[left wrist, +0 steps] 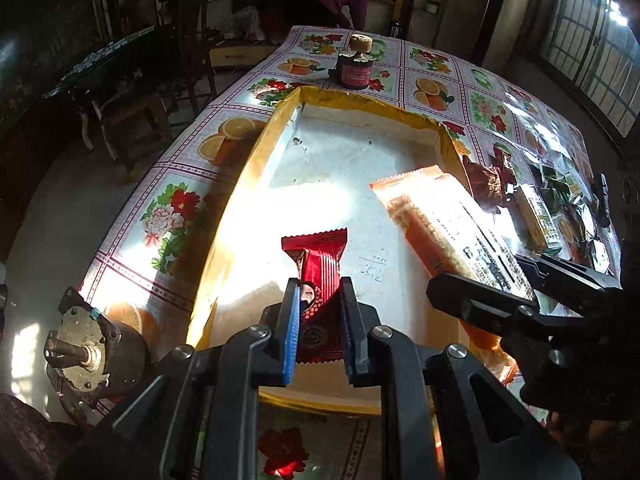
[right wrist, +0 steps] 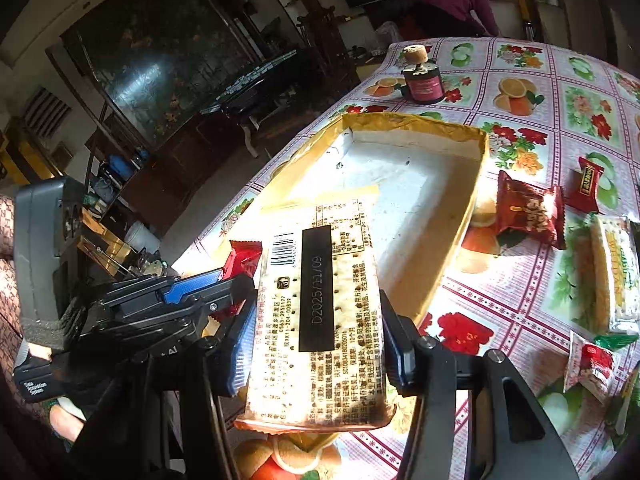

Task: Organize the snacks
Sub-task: 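Carry the cracker pack with right tool while left tool carries red candy bar into tray, then open both tools to release the snacks inside the yellow tray and withdraw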

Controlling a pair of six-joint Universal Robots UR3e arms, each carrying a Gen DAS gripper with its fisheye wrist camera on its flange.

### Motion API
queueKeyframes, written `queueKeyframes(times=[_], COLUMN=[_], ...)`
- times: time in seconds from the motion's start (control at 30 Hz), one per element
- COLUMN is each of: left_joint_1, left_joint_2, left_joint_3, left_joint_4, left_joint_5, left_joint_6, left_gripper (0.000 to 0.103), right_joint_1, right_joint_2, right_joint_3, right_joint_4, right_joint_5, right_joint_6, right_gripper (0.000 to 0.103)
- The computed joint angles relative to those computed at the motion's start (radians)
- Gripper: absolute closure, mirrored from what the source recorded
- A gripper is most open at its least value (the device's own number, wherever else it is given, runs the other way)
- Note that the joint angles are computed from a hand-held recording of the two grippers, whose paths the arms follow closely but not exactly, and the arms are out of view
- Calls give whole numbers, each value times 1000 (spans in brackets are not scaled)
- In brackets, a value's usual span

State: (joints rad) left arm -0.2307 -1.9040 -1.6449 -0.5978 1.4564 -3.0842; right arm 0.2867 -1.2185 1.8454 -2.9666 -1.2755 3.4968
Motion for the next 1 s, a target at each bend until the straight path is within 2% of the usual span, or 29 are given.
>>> queueKeyframes(times=[0.17,0.4,0.6,0.67,0.7,0.77,0.83,0.93,1.0], left_joint_1=[22,19,-13,-16,-15,-17,-21,-52,-74], left_joint_2=[-39,-83,-112,-108,-101,-79,-54,-27,-20], left_joint_3=[19,42,62,63,57,34,19,5,12], left_joint_4=[-21,-50,-53,-68,-67,-46,-32,1,2], left_joint_5=[6,30,130,136,131,129,110,119,103], left_joint_6=[7,15,7,8,8,2,4,-3,-10], left_gripper=[84,83,82,79,72,52,39,29,28], right_joint_1=[52,88,131,135,131,116,91,42,1], right_joint_2=[130,173,219,226,216,174,97,-56,-163], right_joint_3=[-176,-254,-366,-383,-367,-309,-205,3,141], right_joint_4=[112,202,321,342,330,285,210,87,36], right_joint_5=[-67,-149,-230,-238,-231,-212,-184,-149,-146], right_joint_6=[-10,-49,-101,-108,-108,-100,-85,-65,-49], right_gripper=[50,50,48,48,48,48,47,39,38])
